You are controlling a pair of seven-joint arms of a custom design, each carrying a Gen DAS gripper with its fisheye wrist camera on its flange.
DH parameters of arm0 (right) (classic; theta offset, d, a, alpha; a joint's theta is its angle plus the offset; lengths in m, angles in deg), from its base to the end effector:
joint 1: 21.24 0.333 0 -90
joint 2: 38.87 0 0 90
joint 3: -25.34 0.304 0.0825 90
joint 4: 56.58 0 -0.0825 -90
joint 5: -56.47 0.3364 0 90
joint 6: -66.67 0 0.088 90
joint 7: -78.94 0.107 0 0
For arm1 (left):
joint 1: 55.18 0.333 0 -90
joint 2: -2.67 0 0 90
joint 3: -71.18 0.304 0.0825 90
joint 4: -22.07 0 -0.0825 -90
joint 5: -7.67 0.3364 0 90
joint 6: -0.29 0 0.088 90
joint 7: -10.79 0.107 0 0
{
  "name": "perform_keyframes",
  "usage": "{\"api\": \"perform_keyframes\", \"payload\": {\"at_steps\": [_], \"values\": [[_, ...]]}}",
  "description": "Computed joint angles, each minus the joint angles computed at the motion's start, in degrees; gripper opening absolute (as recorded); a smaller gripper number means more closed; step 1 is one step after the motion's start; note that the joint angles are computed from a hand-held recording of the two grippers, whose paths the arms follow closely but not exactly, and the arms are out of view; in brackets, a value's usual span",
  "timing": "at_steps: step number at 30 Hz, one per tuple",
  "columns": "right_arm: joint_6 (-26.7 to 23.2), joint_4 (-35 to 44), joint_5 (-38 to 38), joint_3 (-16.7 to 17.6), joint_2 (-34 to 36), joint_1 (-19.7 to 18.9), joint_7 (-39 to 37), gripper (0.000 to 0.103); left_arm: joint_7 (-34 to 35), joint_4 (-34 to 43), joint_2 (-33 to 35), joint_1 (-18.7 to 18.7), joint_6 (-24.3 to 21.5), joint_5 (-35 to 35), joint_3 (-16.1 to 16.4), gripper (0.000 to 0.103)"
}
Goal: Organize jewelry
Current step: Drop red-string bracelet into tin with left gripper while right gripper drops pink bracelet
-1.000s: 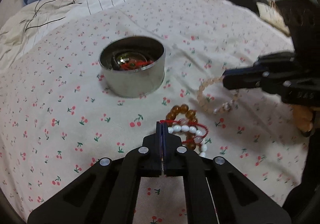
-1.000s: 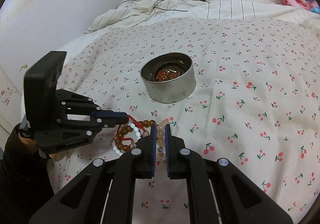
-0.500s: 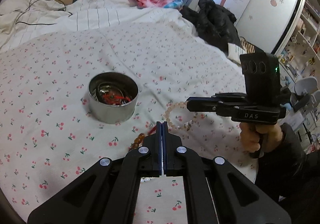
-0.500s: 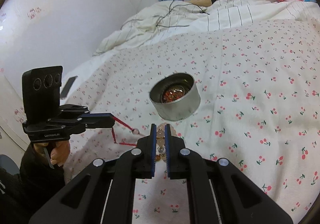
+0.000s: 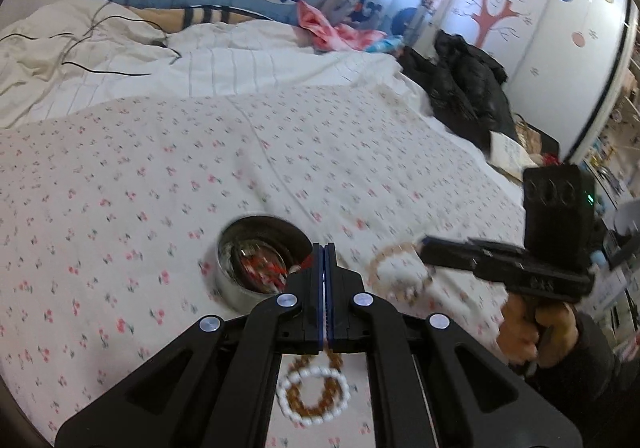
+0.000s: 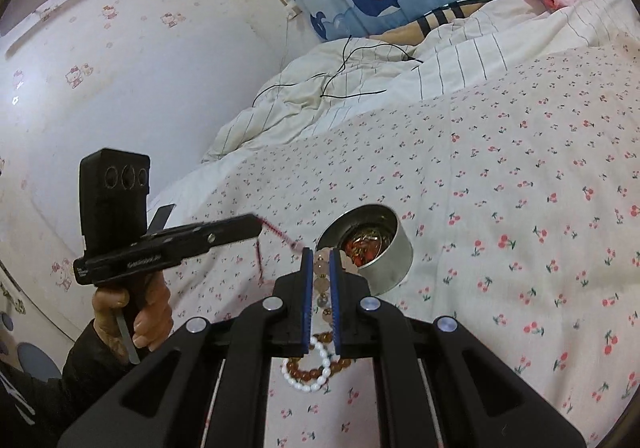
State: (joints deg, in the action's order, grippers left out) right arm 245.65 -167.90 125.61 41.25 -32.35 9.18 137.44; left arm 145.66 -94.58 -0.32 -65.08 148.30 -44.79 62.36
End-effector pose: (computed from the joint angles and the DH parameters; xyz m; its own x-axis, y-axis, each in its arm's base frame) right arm 0.4510 0.3462 0.5178 0.3693 -0.7340 -0.5700 -0.7193 0.1625 -0.6754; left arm 0.5137 -0.1607 0.5361 -0.5406 -0.7765 0.3237 -0.6912 0.1906 -0.6971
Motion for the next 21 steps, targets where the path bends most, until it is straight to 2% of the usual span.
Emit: {"api": "perform_keyframes", "payload": {"at_steps": [5, 7, 10, 12, 15, 16, 18, 19, 20, 21], "values": [[-1.2, 2.9, -1.0, -0.1, 2.2, -0.9, 0.7, 0.009, -1.0, 5.5, 5.8, 0.8, 1.0, -1.9, -1.2, 0.001], [-1.5, 3.6, -2.6, -0.4, 2.9, -1.1, 2.1, 0.009, -3.6, 7.6, 8.2, 1.3, 1.6, 0.0, -2.1, 0.001], [-1.6, 3.8, -6.2, -0.6, 3.6, -1.1, 5.1, 0.009, -18.6, 11.3, 13.3, 0.5, 2.1, 15.8, -2.0, 0.002], [-1.6, 3.8, -7.6, -0.4, 3.9, -1.4, 6.6, 0.009, -28.9, 12.5, 15.2, -0.8, 0.9, 27.4, -0.5, 0.002], [-1.8, 4.1, -8.8, 0.1, 4.4, -2.2, 7.7, 0.009, -32.7, 12.3, 15.2, 0.2, -0.7, 33.0, -0.9, 0.006], [-1.8, 4.5, -8.1, 0.7, 4.6, -2.7, 7.1, 0.009, -33.3, 11.7, 14.6, 0.7, -0.4, 33.8, -1.4, 0.011], [-1.9, 5.4, -5.0, 2.0, 5.1, -3.8, 4.6, 0.009, -32.3, 10.2, 12.7, 2.6, 0.8, 32.8, -3.0, 0.028], [-2.3, 6.3, -3.7, 2.4, 5.5, -4.2, 3.7, 0.009, -32.3, 9.1, 11.6, 3.1, 1.8, 32.8, -3.4, 0.043], [-2.7, 7.1, -3.2, 2.4, 6.0, -4.2, 3.4, 0.009, -33.1, 6.8, 9.5, 3.3, 4.0, 33.2, -3.5, 0.054], [-3.3, 8.5, -2.7, 2.4, 6.8, -4.4, 3.0, 0.009, -33.5, 5.8, 8.5, 3.6, 4.9, 33.3, -3.4, 0.055]]}}
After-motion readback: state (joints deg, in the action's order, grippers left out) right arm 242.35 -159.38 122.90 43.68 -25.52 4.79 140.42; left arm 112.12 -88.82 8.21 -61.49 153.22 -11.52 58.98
